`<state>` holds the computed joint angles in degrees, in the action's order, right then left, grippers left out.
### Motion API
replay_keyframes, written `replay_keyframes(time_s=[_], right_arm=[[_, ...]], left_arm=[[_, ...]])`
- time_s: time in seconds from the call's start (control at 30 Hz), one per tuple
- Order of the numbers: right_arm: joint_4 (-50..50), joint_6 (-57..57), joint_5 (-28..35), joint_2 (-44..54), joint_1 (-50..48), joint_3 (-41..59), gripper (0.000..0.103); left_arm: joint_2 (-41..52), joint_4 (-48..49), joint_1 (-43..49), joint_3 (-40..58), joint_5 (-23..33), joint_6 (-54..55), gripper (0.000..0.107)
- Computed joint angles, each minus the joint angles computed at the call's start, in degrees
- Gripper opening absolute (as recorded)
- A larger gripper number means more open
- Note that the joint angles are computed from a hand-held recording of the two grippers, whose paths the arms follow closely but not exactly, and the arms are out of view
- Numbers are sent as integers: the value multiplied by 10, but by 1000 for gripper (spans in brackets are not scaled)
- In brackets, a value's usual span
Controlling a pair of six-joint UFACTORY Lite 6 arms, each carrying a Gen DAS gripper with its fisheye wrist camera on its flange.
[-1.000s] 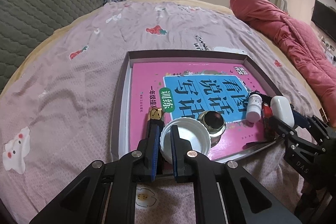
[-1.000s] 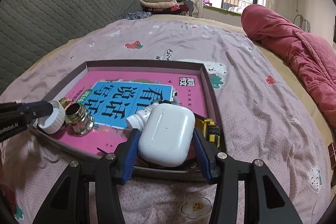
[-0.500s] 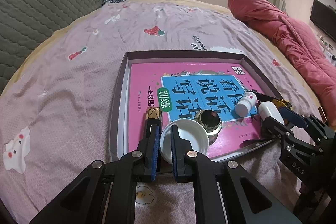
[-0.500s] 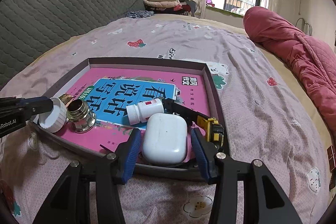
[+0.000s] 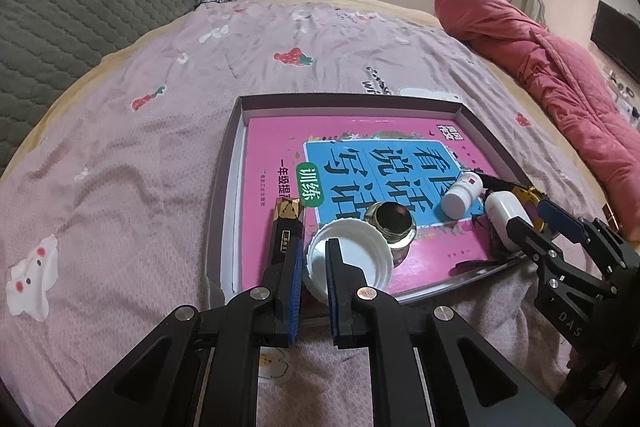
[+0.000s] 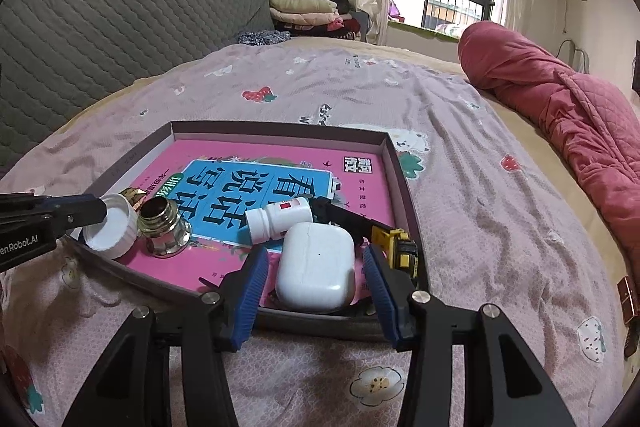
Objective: Organize rigid objects
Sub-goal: 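Lower and release white cap in tray with left gripper while right releases earbud case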
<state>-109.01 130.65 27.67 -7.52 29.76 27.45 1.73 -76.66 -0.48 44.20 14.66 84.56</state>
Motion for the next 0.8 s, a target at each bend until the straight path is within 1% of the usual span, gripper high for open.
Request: replay_keyframes(time_s=[0.17,0.27,0.4,0.5,0.6,0.8], right_arm=[[22,-20,15,-15,17,-6,50],[41,-33,23,-27,28,-12,50],[60,-48,33,-51,40,-20,50],[77,-62,36,-65,45,-23,53],[104,-80,38,-84,50,-29,53],[171,-131,46,-137,68,-46,53]], left_arm=[[-13,17,-4,-7,-6,-18,18],[-25,33,-2,-12,-5,-37,23],[-57,32,1,-30,-12,-35,33],[-78,66,3,-38,-4,-68,38],[-102,104,1,-49,-2,-105,47],[-149,168,8,-71,17,-168,52]])
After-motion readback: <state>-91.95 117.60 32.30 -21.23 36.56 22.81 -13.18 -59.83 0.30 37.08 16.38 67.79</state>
